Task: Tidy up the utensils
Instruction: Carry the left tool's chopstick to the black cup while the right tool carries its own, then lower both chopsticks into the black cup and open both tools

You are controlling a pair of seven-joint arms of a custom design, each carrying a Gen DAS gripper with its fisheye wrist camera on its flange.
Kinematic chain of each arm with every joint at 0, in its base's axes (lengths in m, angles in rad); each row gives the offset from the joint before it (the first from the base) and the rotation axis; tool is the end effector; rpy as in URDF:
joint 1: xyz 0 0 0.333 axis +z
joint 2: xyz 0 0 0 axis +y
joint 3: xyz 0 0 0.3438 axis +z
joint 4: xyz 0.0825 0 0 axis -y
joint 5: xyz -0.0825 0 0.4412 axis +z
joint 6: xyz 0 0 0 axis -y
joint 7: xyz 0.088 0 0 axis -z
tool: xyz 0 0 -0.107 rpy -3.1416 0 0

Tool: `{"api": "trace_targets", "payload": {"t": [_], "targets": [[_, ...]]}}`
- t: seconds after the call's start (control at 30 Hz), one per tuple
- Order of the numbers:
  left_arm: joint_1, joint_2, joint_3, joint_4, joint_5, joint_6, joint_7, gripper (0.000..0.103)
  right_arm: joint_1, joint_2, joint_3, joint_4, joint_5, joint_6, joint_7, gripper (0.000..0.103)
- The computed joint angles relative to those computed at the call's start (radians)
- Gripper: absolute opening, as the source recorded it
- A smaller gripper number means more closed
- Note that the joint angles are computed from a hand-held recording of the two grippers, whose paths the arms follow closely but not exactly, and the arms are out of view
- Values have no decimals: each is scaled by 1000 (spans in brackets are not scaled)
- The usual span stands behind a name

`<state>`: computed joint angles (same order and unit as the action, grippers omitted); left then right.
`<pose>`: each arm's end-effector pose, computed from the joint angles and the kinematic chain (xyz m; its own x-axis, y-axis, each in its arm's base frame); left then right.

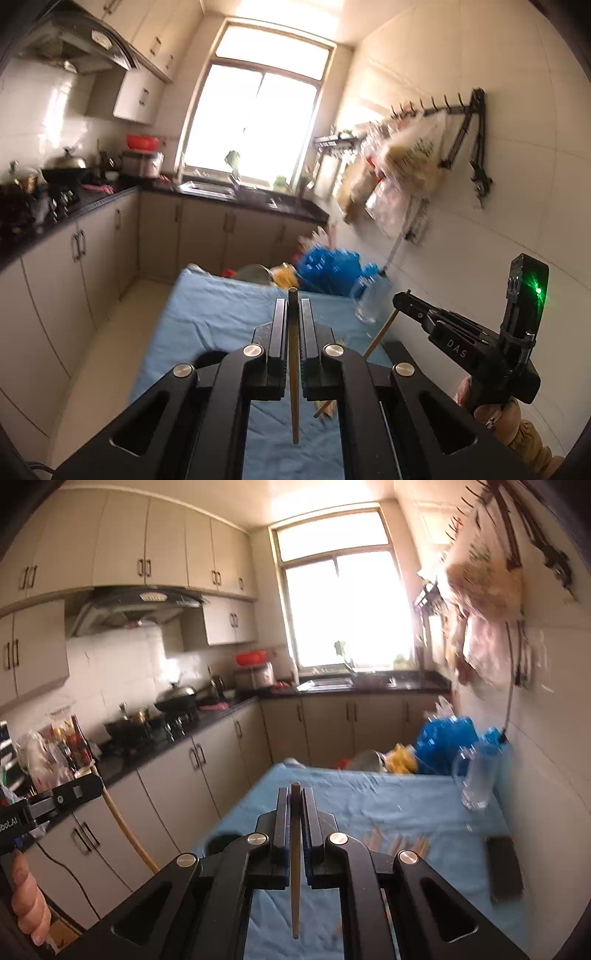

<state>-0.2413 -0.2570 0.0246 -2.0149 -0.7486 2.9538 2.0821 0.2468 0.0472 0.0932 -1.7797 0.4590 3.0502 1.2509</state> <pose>0.5666 -0.0765 0.7104 -0.2519 -0.9321 0.2602 -0.3805 -0.1518 -0.9122 0.6482 0.1910 0.6791 0.3226 -0.9351 -0.1469 -0.3615 0.0217 -0.9321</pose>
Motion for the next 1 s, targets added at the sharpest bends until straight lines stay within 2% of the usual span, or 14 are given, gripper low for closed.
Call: {"api": "trace_targets", "payload": {"t": [0.2,0.37,0.47,0.6,0.77,0.9,1.0], "targets": [[93,64,-30,94,145,45,-124,5,-13,125,68,205,71,4,-62,6],[161,169,-48,215,229,10,-224,5,3,253,92,366,3,-1,11,6],[204,236,-72,276,278,-23,-276,5,21,338,85,471,-65,-53,73,6],[251,338,-104,362,300,-131,-328,5,58,427,40,568,-170,-142,173,6],[279,443,-126,442,413,-228,-443,5,60,536,24,698,-237,-295,246,6],[301,484,-148,475,431,-274,-470,5,53,619,19,805,-251,-402,292,6],[309,487,-158,471,437,-264,-476,5,44,680,24,893,-247,-457,310,6]]}}
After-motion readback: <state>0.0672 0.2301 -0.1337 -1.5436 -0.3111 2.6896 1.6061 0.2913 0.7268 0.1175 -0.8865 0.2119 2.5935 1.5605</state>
